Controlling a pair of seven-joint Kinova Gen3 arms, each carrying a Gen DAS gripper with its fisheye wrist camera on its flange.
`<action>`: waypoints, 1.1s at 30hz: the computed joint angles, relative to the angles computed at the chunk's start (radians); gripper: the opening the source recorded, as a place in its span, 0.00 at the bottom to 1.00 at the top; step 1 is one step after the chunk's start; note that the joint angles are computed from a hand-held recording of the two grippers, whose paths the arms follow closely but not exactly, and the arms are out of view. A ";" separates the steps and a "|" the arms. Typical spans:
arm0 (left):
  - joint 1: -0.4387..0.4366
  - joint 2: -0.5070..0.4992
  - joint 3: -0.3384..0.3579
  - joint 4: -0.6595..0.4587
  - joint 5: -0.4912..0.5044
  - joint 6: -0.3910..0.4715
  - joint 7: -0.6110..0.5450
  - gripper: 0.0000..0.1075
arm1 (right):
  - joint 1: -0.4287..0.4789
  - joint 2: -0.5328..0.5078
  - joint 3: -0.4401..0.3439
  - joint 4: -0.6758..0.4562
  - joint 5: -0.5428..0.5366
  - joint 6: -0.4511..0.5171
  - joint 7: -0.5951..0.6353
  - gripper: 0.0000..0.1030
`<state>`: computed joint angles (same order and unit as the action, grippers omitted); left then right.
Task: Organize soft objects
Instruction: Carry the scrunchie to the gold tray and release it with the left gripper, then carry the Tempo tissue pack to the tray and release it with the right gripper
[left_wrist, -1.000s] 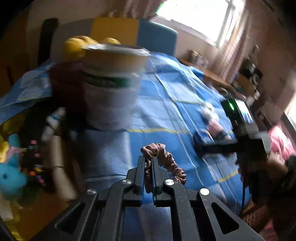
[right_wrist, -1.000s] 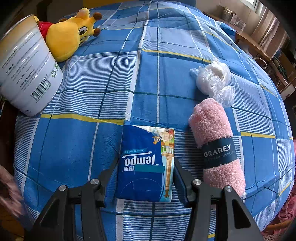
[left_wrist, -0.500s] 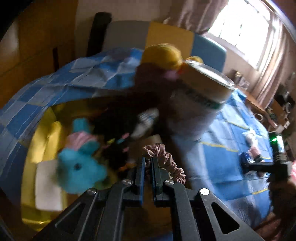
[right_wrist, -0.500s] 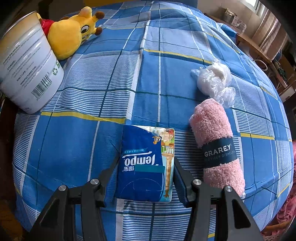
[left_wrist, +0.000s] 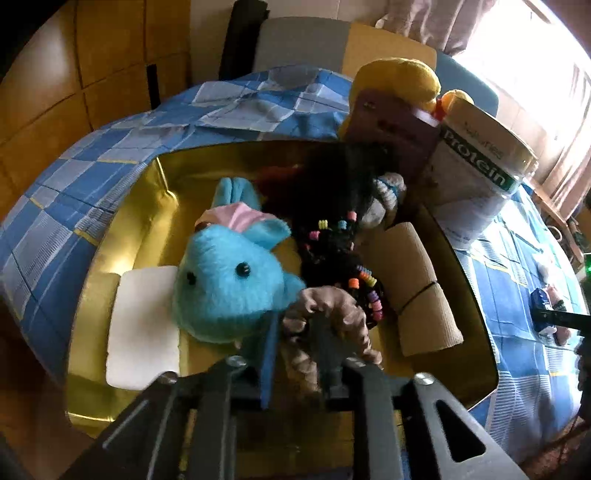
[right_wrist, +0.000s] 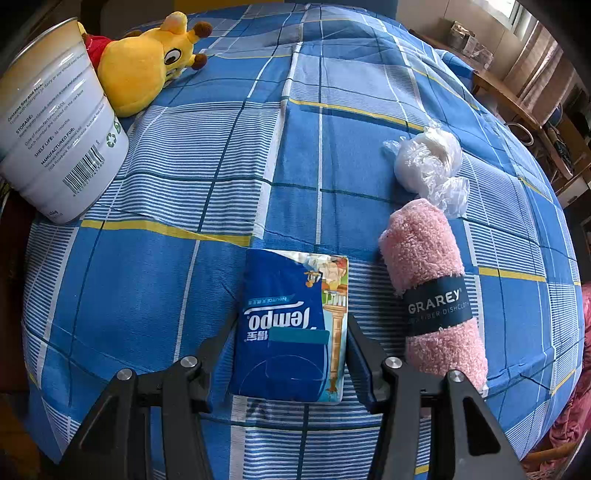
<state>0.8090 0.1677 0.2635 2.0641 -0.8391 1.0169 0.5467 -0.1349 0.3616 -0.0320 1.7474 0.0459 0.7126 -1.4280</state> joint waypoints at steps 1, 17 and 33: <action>0.009 0.002 0.003 -0.005 -0.004 0.019 0.009 0.31 | -0.001 0.000 0.000 0.000 0.000 0.000 -0.001 0.52; 0.073 0.005 0.035 -0.057 -0.047 0.177 -0.002 0.47 | -0.015 -0.009 0.005 0.002 0.021 -0.014 -0.019 0.52; 0.075 -0.024 0.058 -0.045 -0.056 0.192 0.014 0.57 | -0.103 -0.018 -0.007 -0.184 0.049 0.006 -0.108 0.52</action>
